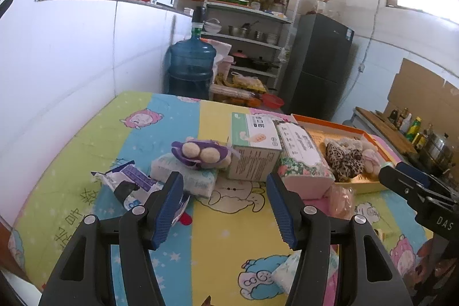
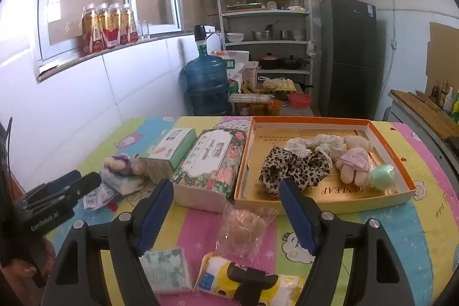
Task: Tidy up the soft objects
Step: 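Move both open grippers back toward the tissue pack and yellow snack bag, then grasp the white-green tissue pack with the left gripper while the right gripper grasps the yellow-white bag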
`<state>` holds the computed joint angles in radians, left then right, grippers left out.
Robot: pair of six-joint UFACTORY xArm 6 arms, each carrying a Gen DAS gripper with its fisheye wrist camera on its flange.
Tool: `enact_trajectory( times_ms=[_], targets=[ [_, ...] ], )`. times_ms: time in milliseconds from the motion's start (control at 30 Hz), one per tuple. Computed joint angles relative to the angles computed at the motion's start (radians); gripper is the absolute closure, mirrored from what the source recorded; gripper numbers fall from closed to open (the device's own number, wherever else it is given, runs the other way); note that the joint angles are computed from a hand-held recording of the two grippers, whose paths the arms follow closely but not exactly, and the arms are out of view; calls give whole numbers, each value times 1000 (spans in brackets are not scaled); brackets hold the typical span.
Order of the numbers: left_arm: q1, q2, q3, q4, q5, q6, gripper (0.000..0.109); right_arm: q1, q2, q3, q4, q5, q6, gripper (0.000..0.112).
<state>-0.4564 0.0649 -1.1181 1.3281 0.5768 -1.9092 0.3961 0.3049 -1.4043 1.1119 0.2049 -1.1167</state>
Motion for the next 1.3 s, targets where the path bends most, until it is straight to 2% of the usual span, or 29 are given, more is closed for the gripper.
enact_trajectory(
  times_ms=[100,233,333,400,500,567,700,833,867,900,933,967,1033,1133,1300],
  targets=[
    [4,-9,20,25,-32,-9,47,-19,-12,14,20,63,-56,37],
    [5,-18,44,71,-66,-17,47,-77,-8,10,-38,225,-106,37],
    [11,-21,57,133,-125,-33,46,-107,-5,10,-58,322,-176,37],
    [12,-10,57,172,-178,-19,46,-133,5,-4,-115,421,-248,37],
    [2,8,49,202,-209,5,46,-161,23,-24,-219,536,-366,37],
    [-2,16,41,232,-231,-3,46,-173,49,-52,-291,593,-396,37],
    [1,43,16,300,-311,-33,46,-178,105,-122,-382,643,-390,37],
    [0,78,-10,328,-379,19,46,-170,150,-173,-450,655,-386,37],
    [6,97,-28,369,-435,37,46,-165,167,-188,-474,654,-378,37],
    [7,109,-36,373,-463,73,46,-164,184,-208,-491,664,-370,37],
    [6,119,-39,344,-482,147,45,-164,190,-213,-502,669,-367,43],
    [4,130,-41,303,-497,234,45,-161,204,-230,-517,680,-353,54],
    [3,155,-44,206,-531,426,45,-168,206,-235,-501,693,-340,61],
    [13,182,-56,115,-557,572,45,-172,167,-169,-475,647,-347,64],
    [52,209,-32,-178,-621,879,45,-189,85,-51,-389,600,-329,64]
  ],
)
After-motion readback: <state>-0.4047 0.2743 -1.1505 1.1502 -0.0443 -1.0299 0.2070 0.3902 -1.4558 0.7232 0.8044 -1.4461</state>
